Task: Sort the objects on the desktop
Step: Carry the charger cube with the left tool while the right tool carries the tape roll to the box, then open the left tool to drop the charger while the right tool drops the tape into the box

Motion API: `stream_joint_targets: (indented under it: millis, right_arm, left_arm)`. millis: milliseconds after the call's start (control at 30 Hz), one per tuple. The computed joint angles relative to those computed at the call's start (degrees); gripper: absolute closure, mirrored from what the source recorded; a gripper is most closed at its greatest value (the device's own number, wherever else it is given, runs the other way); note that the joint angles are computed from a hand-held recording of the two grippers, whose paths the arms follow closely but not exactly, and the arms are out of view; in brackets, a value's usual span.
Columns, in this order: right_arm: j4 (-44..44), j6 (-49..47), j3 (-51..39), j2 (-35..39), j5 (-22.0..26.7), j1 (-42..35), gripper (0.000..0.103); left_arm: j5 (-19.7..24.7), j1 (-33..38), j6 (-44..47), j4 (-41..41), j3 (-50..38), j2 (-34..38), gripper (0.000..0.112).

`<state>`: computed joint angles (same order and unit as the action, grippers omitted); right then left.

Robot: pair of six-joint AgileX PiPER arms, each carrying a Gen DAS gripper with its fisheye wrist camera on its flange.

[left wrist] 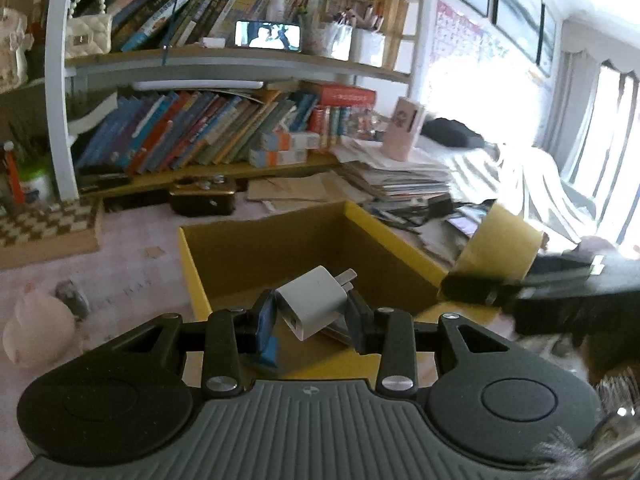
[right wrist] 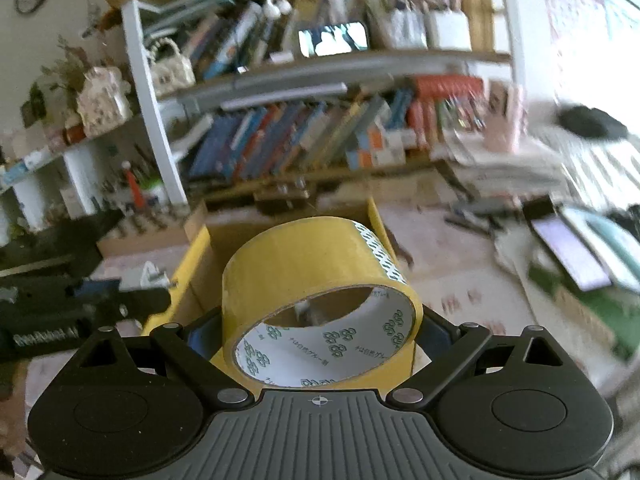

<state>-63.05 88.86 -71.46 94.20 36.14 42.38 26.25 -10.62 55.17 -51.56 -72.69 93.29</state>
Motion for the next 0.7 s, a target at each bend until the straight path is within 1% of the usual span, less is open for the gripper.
stream_joint_targets:
  millis: [133, 233, 300, 433, 467, 533, 600, 700]
  right_arm:
    - [3.3, -8.5, -4.6, 3.3, -6.2, -5.5, 0.006]
    - [10.9, -18.7, -9.4, 6.7, -10.3, -9.5, 0.006]
    - [18.9, -27.9, -12.8, 9.1, -12.5, -11.9, 0.006]
    - [37.6, -48.2, -21.1, 14.6, -13.6, -15.4, 0.006]
    - [42.8, -53.6, -23.5, 16.1, -13.3, -16.2, 0.006]
    - [52.3, -62.5, -28.8, 19.6, -11.0, -17.5, 0.006]
    - [61.3, -70.3, -35.9, 23.9, -6.4, -19.0, 0.006]
    - [68.6, -75.5, -47.1, 31.0, 1.8, -20.5, 0.006]
  left_arm:
    - [-1.6, -2.3, -7.8, 11.2, -6.6, 6.4, 0.078]
    - [-1.5, -4.2, -12.4, 19.3, -11.4, 10.9, 0.078]
    - [-0.7, -5.1, -15.2, 24.0, -14.6, 13.5, 0.078]
    - [0.5, -7.1, -21.9, 34.3, -20.1, 17.8, 0.078]
    - [1.2, -7.5, -23.8, 36.5, -21.6, 18.9, 0.078]
    - [3.2, -8.1, -27.0, 40.3, -24.5, 21.1, 0.078]
    - [4.8, -8.6, -29.3, 43.0, -26.5, 22.5, 0.078]
    - [6.6, -8.8, -30.0, 44.1, -28.1, 23.8, 0.078]
